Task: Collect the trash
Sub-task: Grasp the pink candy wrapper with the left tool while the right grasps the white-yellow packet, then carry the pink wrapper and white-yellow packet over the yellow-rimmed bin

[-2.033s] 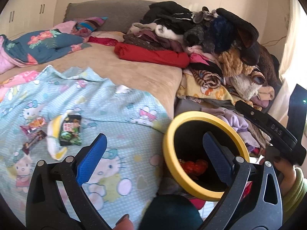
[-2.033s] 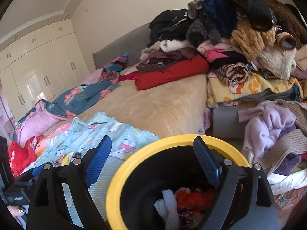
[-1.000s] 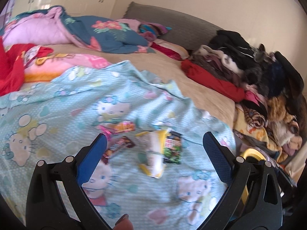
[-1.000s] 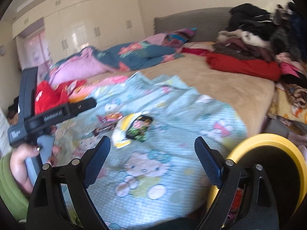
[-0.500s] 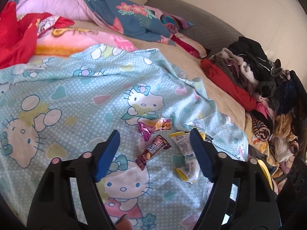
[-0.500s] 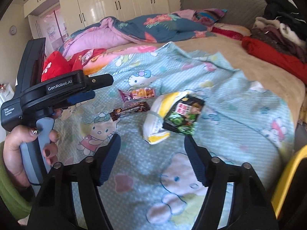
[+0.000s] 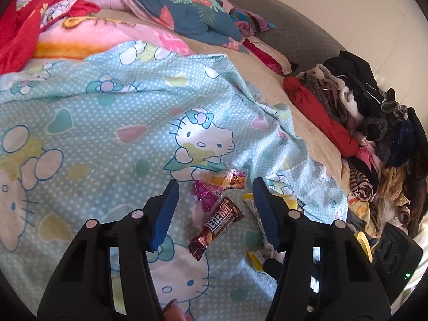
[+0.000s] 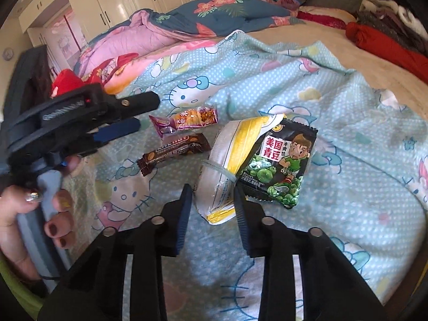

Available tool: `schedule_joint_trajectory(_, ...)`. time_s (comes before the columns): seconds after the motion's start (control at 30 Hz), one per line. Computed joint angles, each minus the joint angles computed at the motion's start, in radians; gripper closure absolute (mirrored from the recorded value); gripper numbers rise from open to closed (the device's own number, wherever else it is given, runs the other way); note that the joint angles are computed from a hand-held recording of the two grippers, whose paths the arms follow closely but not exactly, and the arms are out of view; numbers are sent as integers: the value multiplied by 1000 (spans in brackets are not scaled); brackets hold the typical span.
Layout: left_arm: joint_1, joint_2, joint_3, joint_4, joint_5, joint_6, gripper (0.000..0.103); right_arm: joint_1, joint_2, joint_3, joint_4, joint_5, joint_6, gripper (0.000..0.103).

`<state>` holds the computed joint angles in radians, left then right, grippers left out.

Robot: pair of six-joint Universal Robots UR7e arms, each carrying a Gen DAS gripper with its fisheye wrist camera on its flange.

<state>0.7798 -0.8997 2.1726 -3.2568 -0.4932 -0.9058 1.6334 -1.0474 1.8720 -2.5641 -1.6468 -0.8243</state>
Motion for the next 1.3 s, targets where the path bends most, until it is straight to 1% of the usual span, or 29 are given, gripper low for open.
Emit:
schedule_joint_trajectory(0.07,11,7,-8,-5,-15,2,60,-5,-14,0,32,12,7,77)
schedule_joint_trajectory(0.1,15,9,-11,-1,-17,-3,61,-8,-24,2,48,20,7,77)
schedule_joint_trajectory(0.17,23,11,-17,8,-26,-17,68,-15,-48,11,83,38,2,79)
schedule_joint_trajectory(0.23,30,13,-23,22,-33,-30,78,-22,-70,22,112,53,0,79)
schedule_joint_trajectory(0.27,32,13,-26,33,-35,-38,85,-27,-84,27,135,61,1,79)
schedule_joint_trajectory(0.3,32,13,-26,43,-32,-44,89,-31,-94,31,153,68,2,79)
schedule_joint_trajectory(0.33,28,10,-27,71,-21,-64,92,-35,-105,38,166,74,2,79)
schedule_joint_trajectory(0.4,21,11,-22,60,-17,-59,94,-44,-130,53,196,86,-3,79)
schedule_joint_trajectory(0.5,-6,10,-12,64,11,-64,95,-58,-168,73,233,104,-11,79)
schedule_joint_trajectory(0.63,-43,5,1,55,40,-66,95,-66,-217,92,253,129,-33,79)
schedule_joint_trajectory(0.87,-105,-6,-3,75,91,-64,95,-63,-272,94,239,179,-63,79)
schedule_joint_trajectory(1.07,-140,6,-34,79,107,-22,95,-75,-307,79,221,224,-57,79)
schedule_joint_trajectory(1.3,-163,40,-79,48,98,56,95,-99,-337,65,191,236,-36,79)
